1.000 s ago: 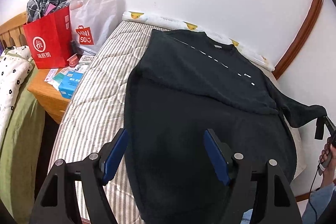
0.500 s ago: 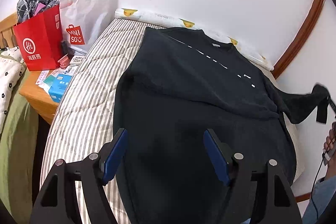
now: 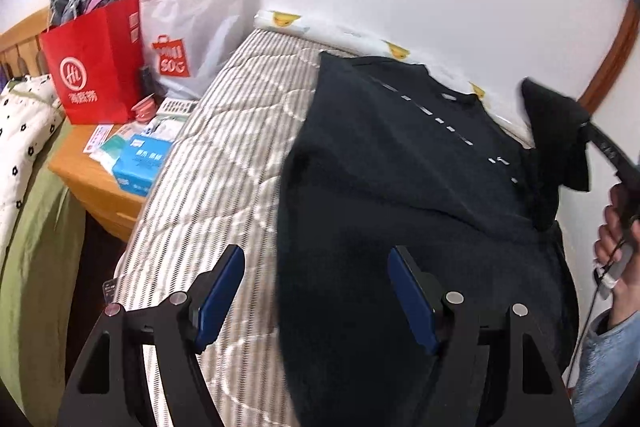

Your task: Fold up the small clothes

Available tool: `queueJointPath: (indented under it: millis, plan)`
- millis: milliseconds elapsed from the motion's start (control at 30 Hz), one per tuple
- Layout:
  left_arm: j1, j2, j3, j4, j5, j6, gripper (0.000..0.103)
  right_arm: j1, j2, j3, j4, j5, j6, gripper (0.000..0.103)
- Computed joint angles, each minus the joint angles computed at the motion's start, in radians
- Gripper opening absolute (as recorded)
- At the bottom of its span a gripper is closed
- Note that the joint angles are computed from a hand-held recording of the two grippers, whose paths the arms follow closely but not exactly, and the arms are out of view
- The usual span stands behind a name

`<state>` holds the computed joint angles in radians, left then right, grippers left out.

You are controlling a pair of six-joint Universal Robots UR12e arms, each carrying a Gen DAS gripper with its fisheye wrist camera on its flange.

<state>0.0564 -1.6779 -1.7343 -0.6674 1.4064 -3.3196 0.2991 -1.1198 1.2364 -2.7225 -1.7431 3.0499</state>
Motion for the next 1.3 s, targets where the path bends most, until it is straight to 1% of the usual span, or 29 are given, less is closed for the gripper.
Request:
queueJointPath:
  millis: [100, 167, 233, 267, 300, 333, 400, 467, 500, 733, 833, 933, 1033, 1100, 1167, 1300]
  plan:
    - [0.006, 0.001, -0.004, -0.008, 0.016, 0.009, 0.072, 0.011, 0.027, -0.009, 0.046, 0.036, 0.004, 0.014]
    - [0.008, -0.002, -0.001, -0.018, 0.022, 0.01, 0.072, 0.014, 0.037, -0.006, 0.079, 0.043, 0.014, 0.015]
    - [0.007, -0.007, 0.005, -0.023, 0.024, 0.018, 0.072, 0.009, 0.043, 0.003, 0.101, 0.048, 0.027, 0.016]
    - [0.004, -0.01, 0.008, -0.023, 0.029, 0.021, 0.072, 0.005, 0.043, 0.008, 0.119, 0.058, 0.042, 0.019]
    - [0.002, -0.012, 0.011, -0.025, 0.03, 0.023, 0.072, 0.003, 0.043, 0.014, 0.126, 0.067, 0.051, 0.03]
    - [0.001, -0.014, 0.014, -0.028, 0.025, 0.024, 0.072, 0.002, 0.042, 0.019, 0.134, 0.073, 0.056, 0.05]
    - [-0.007, -0.02, 0.021, -0.028, 0.016, 0.036, 0.072, -0.001, 0.034, 0.038, 0.144, 0.067, 0.063, 0.07]
    - [-0.018, -0.03, 0.033, -0.029, 0.018, 0.05, 0.072, -0.007, 0.012, 0.079, 0.116, 0.058, 0.06, 0.074]
    - [-0.026, -0.037, 0.044, -0.035, 0.015, 0.058, 0.072, -0.013, -0.002, 0.099, 0.117, 0.062, 0.061, 0.078]
    - [-0.089, -0.09, 0.111, -0.04, -0.011, 0.123, 0.072, -0.063, -0.12, 0.256, 0.085, 0.136, 0.068, 0.084]
    - [-0.113, -0.109, 0.136, -0.048, -0.025, 0.14, 0.072, -0.058, -0.147, 0.296, 0.073, 0.074, 0.046, 0.084]
    - [-0.134, -0.124, 0.154, -0.051, -0.032, 0.162, 0.072, -0.074, -0.181, 0.345, 0.039, 0.078, 0.06, 0.084]
    - [-0.153, -0.146, 0.178, -0.063, -0.037, 0.179, 0.072, -0.094, -0.204, 0.372, 0.042, 0.069, 0.084, 0.084]
    - [-0.163, -0.164, 0.2, -0.074, -0.066, 0.192, 0.072, -0.109, -0.224, 0.395, 0.04, 0.057, 0.111, 0.084]
    - [-0.181, -0.186, 0.226, -0.08, -0.077, 0.214, 0.072, -0.125, -0.243, 0.414, 0.051, 0.05, 0.129, 0.084]
    - [-0.228, -0.244, 0.297, -0.088, -0.057, 0.255, 0.072, -0.142, -0.28, 0.455, 0.05, -0.006, 0.142, 0.084]
